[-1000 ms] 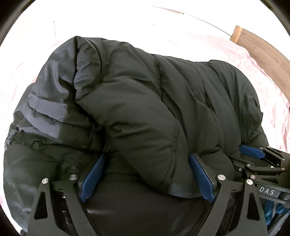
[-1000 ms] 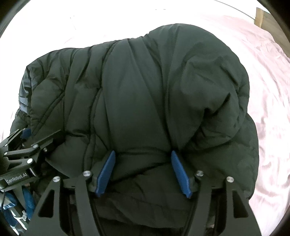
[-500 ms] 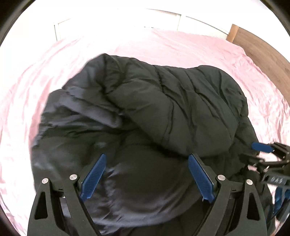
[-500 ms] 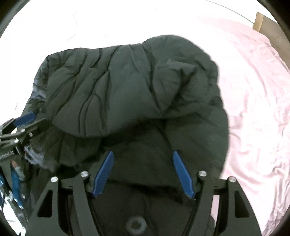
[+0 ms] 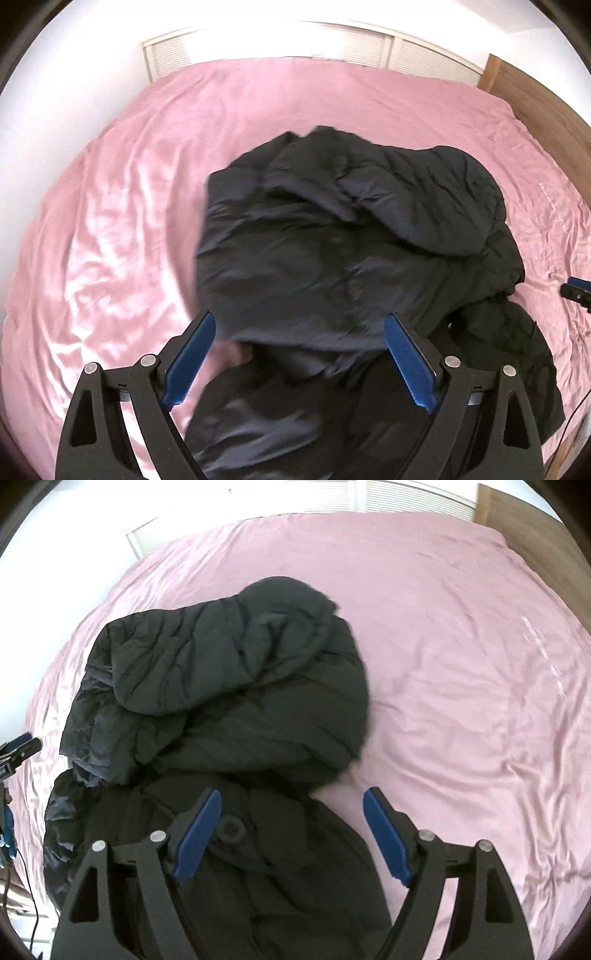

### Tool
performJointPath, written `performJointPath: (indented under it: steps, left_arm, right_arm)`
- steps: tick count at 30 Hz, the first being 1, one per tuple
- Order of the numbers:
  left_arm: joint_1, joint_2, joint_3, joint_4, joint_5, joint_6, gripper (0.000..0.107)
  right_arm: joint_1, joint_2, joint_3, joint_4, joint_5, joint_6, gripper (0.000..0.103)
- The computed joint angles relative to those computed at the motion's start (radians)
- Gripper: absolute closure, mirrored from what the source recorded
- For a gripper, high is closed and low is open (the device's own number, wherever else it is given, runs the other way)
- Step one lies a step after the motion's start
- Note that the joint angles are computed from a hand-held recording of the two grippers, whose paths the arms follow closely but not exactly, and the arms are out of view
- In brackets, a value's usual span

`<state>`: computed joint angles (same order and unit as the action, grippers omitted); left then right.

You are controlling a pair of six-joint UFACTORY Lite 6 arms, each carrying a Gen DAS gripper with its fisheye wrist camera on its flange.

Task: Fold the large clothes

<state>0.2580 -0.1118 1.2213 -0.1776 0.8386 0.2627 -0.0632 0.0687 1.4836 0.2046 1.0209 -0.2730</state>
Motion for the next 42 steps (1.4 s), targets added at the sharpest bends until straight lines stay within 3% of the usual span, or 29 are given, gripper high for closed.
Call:
performJointPath:
  steps: [7,16,20,28,42]
  left_arm:
    - [0.270,-0.058,-0.040,-0.071,0.160,0.207,0.011]
    - [0.528,-0.043,-0.100,-0.072,0.251,0.353,0.010]
    - [0.612,-0.036,-0.143,-0.044,0.265,0.398,0.010]
    - [0.772,-0.013,-0.220,-0.005,0.274,0.479,0.010]
    - [0.957,0.105,-0.386,-0.008,0.309,0.670,0.009]
  right_arm:
    - [-0.194,-0.083,-0.035,0.035,0.115,-0.125,0.021]
    - [-0.465,-0.127,-0.128,0.080,0.235,-0.281,0.019]
    - [-0.548,-0.129,-0.211,0.106,0.293,-0.337,0.018]
    - [-0.623,-0.203,-0.410,0.074,0.301,-0.410,0.017]
    - [-0.726,-0.165,-0.510,0.059,0.337,-0.460,0.016]
